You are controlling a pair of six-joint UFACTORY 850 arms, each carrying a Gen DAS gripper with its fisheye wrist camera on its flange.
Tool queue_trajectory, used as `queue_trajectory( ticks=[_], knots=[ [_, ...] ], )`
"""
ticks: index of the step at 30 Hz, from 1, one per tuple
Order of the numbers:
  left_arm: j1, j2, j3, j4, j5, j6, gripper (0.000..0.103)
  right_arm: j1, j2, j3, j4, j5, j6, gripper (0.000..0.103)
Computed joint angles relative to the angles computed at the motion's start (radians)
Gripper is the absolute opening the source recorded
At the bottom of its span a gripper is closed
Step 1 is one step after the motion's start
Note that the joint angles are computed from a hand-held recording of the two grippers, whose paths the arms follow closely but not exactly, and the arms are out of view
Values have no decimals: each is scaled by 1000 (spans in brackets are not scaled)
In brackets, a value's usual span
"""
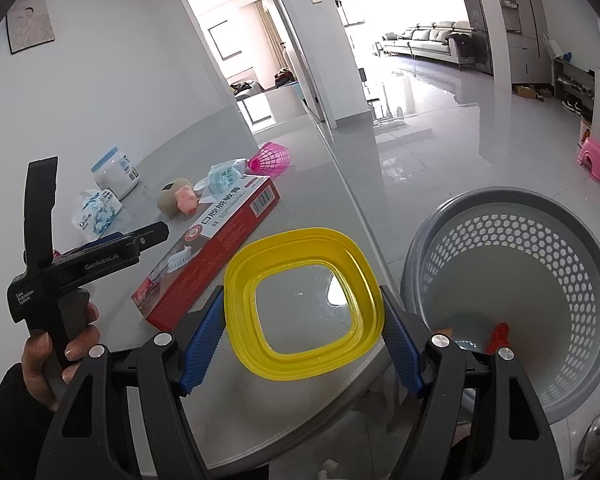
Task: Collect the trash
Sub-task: 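Carry the yellow lid toward the basket while the left tool grasps the toothpaste box, then carry the toothpaste box and yellow lid in both tools over the basket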
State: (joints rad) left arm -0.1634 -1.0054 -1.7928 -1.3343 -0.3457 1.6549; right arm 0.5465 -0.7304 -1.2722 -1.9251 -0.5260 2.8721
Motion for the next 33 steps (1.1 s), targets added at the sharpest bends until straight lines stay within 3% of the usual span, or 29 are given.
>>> queue_trajectory(
  ticks=[7, 16, 21, 23, 27, 33],
  knots=[
    [-47, -33, -30, 157, 9, -126, 97, 5, 37, 70, 25, -33, 38, 71],
    [-86, -88, -98, 497, 66, -460, 97, 11, 65, 121, 42, -58, 73, 71],
    [-91, -110, -129, 653, 46, -611, 96, 10, 63, 114, 50, -49, 55, 71],
    [-90, -115, -132, 656, 39, -616, 92, 12, 62, 110, 57, -48, 41, 71],
    [-77, -127, -147, 592, -12, -561, 62, 11, 61, 108, 63, -42, 34, 71],
    [-75, -91, -83, 493, 3, -445, 55, 14, 61, 109, 82, -48, 20, 71]
  ],
)
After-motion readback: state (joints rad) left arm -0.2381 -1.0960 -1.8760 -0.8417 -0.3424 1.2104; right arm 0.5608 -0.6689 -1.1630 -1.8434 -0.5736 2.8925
